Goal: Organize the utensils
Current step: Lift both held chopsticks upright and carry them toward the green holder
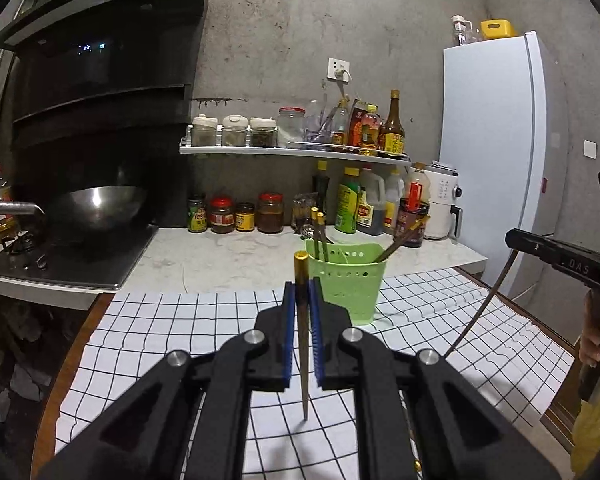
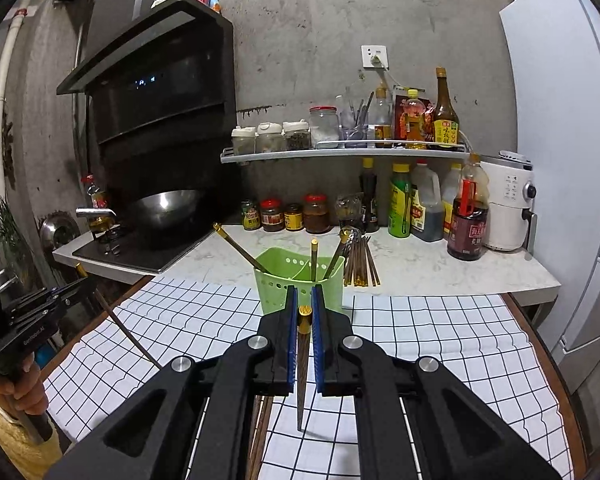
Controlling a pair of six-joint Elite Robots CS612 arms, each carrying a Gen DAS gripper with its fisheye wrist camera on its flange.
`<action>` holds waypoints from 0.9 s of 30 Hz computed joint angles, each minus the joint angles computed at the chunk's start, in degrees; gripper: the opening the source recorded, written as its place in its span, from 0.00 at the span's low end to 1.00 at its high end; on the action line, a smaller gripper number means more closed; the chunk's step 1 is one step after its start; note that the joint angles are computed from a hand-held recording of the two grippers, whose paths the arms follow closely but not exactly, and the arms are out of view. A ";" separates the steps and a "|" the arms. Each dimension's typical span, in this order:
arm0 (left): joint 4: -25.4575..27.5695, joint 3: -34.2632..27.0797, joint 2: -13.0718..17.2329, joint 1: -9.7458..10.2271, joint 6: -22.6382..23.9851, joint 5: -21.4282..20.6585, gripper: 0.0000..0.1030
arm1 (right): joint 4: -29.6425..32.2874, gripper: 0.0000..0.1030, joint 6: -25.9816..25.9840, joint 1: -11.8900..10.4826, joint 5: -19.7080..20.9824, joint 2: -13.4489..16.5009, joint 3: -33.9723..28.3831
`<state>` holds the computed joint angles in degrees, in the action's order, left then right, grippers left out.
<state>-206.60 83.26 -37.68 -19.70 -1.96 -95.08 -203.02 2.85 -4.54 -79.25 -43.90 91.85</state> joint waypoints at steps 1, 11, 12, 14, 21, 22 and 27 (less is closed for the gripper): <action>0.11 -0.18 0.10 0.08 -0.30 0.07 0.07 | 0.41 0.07 -0.47 0.18 -0.38 0.34 -0.45; 8.69 -1.51 0.64 -0.03 1.07 2.57 0.07 | 8.53 0.07 -2.24 0.85 -0.52 2.76 -3.23; 9.09 -1.56 0.66 -0.07 1.22 2.79 0.07 | 9.14 0.07 -2.26 0.87 -0.45 2.94 -3.33; 10.63 -1.64 0.63 -0.16 1.81 3.11 0.07 | 10.74 0.07 -2.38 0.86 0.05 3.33 -3.52; 17.42 -2.33 1.16 -0.41 3.22 2.60 0.05 | 11.06 0.06 -2.38 0.80 0.30 3.27 -2.51; 17.24 -2.16 1.15 -0.43 3.19 2.57 0.01 | 10.90 0.06 -2.48 0.80 0.40 3.15 -2.24; 15.50 -0.93 0.93 -0.54 3.63 1.93 0.01 | 8.89 0.06 -2.53 0.68 -0.26 2.94 -0.99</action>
